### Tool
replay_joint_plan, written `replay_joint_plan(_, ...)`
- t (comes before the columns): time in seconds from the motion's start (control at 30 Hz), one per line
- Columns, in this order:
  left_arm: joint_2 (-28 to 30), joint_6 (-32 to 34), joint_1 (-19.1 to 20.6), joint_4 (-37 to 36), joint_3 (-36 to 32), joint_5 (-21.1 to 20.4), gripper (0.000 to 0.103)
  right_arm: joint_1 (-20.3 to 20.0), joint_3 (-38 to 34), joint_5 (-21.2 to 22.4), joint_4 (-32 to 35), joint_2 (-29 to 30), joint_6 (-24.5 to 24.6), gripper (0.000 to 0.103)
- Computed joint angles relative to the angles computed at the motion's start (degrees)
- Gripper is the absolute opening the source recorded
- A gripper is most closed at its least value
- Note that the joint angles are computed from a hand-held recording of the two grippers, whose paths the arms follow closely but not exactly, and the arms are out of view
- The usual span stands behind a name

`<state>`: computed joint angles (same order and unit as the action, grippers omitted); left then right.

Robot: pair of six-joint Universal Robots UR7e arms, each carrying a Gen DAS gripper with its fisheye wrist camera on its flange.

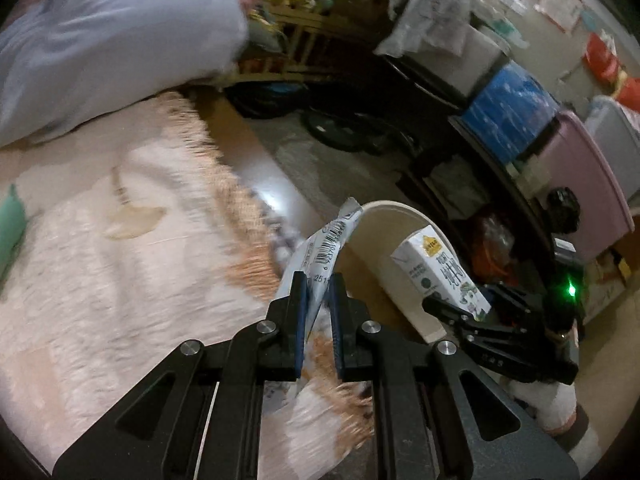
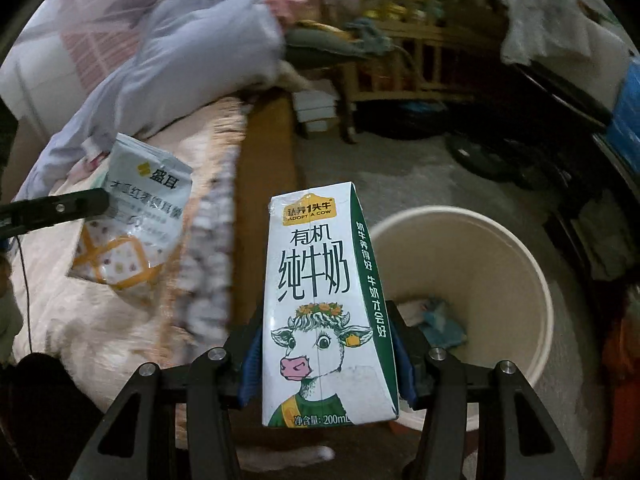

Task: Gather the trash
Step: 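Carry both items to the cream bucket and open both grippers over it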

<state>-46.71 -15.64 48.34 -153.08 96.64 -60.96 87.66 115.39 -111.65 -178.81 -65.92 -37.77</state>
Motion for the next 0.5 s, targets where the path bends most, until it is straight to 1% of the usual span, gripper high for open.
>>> replay_joint_plan(0.03, 1.1, 0.1, -0.1, 0.5, -1.0, 0.0, 0.008, -0.6, 0.0, -0.1, 0.1, -0.4, 0.5, 0.052)
replay_joint_plan(0.13, 3.1, 0.0, -0.2, 1.6, -3.0, 0.1, 0.008, -3.0, 0.1, 2.2, 1.4, -2.0, 2.7, 0.052)
replay_joint_plan(0.3, 5.2, 0.7, -0.7, 1.2, -5.2, 0.5, 0.008, -5.4, -0.1, 4.1, 1.0, -2.7, 3.5, 0.052)
replay_joint_plan(0.4, 6.7, 1.2, -1.1, 0.5, -7.5, -0.3, 0.005, -6.4, -0.8, 4.6, 1.1, -2.5, 4.4, 0.052)
replay_joint_plan(0.5, 8.6, 1.8, -1.5, 0.3, -10.6, -1.6, 0.004, -7.3, -1.2, 5.1, 0.3, -2.4, 4.8, 0.052)
